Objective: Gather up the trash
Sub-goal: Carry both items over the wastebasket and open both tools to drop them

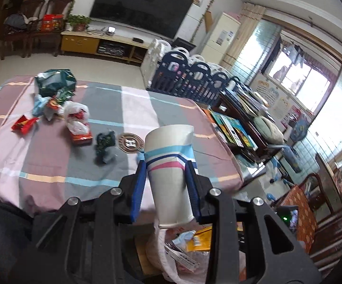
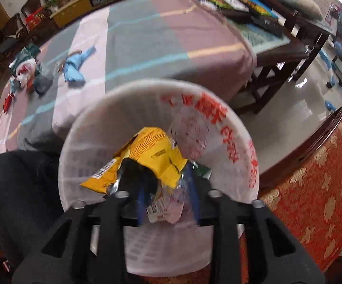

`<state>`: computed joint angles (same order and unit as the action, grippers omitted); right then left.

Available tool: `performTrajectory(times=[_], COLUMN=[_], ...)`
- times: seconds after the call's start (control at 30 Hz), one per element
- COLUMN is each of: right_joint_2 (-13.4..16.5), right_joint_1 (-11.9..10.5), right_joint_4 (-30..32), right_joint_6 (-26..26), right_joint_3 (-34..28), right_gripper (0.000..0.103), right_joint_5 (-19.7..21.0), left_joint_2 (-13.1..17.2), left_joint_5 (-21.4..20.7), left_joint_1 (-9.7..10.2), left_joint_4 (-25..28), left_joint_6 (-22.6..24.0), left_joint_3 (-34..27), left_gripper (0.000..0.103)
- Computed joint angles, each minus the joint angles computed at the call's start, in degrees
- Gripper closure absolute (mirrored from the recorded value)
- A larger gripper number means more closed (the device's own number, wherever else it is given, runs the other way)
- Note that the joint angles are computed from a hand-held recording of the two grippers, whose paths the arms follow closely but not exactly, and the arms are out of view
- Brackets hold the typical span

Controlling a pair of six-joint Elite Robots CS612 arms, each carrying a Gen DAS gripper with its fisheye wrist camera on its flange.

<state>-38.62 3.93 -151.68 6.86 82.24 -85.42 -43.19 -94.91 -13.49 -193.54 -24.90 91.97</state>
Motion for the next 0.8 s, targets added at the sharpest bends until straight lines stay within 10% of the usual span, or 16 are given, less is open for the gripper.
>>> performTrajectory(times=[0.2, 0.5, 0.8], right_joint_2=[-1.63, -3.91, -3.42], right_joint_1=[-3.12, -4.21, -2.9], right_joint_4=[-8.0, -24.23, -24.41], right_joint_6=[12.25, 15.85, 11.46], right_joint_3=[3.41, 7.44, 6.55], right_gripper=[0.029, 0.024, 0.024], right_joint_5=[3.61, -3.24, -3.01], left_joint_2=[2.22, 3.16, 1.71], left_joint_5=[-12.27, -12.87, -5.37], left_joint_1=[-1.79, -5.35, -5.05], left_joint_4=[9.59, 20.79, 16.22], left_joint_6=[8.44, 23.89, 19.61], left_joint_3=[-3.58, -5.85, -3.7], left_gripper=[0.069, 0.065, 0.017])
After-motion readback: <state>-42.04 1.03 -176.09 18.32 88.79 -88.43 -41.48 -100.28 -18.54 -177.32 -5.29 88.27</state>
